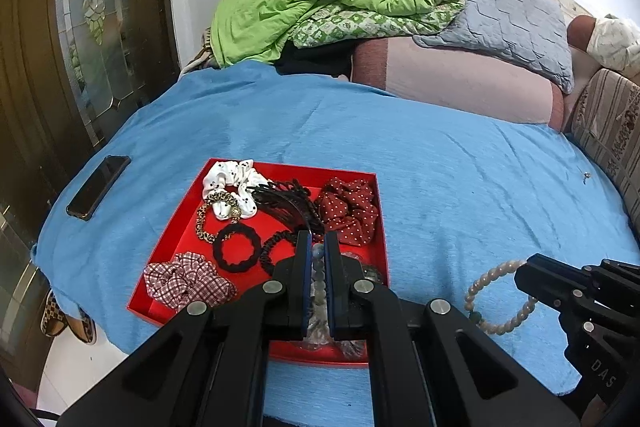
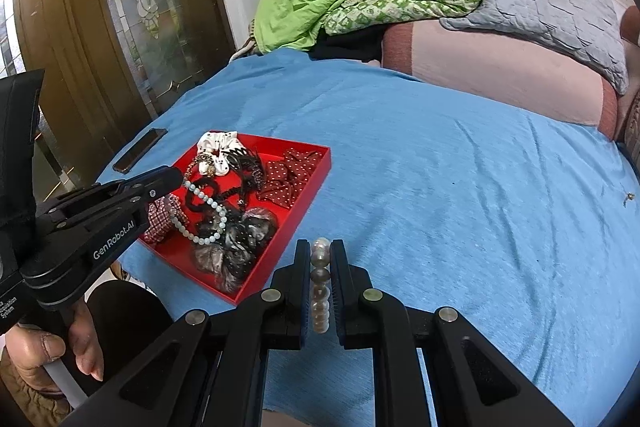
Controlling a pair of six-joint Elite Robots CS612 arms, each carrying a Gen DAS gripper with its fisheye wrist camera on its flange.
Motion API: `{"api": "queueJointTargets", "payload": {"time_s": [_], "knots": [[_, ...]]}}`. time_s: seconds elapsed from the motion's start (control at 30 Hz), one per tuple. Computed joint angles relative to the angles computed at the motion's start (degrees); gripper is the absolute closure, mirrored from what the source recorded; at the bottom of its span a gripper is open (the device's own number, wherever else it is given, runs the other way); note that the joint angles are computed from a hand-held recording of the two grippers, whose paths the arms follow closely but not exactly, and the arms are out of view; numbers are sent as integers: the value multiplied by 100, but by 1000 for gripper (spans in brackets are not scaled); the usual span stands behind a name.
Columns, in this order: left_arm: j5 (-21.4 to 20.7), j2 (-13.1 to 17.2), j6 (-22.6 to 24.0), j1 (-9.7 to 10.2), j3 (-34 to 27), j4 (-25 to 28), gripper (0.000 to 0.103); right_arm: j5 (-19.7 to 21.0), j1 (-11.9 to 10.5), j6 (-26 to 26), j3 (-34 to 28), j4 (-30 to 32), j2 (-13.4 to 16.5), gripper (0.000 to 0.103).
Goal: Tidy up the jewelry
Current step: 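Carry thin pearl strand with left tool while right carries large pearl bracelet to tray, then lower both pearl bracelets into the red tray and open both tools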
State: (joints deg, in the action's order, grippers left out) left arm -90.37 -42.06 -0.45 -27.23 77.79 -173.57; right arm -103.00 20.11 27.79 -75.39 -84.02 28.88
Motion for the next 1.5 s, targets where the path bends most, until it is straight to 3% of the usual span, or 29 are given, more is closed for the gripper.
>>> {"api": "queueJointTargets", "payload": {"time_s": [0.43, 0.73, 1.27, 1.37, 1.5], "knots": [[124, 81, -18, 103, -216, -16, 97, 197, -12, -233, 460, -376, -223, 92], [-101, 346, -102, 309, -877, 283, 97, 342, -34, -427, 1073, -799, -510, 92], [-628, 1065, -641, 575, -1951, 1514, 97, 764, -80, -571, 2335, -1302, -973, 92], [-877, 1070, -675, 609, -1919, 1698, 97, 834, -92, -539, 2479, -1283, -1001, 92], [-852, 975, -480, 565, -1694, 1678, 97, 908, -121, -497, 2678, -1258, -1037, 92]]}}
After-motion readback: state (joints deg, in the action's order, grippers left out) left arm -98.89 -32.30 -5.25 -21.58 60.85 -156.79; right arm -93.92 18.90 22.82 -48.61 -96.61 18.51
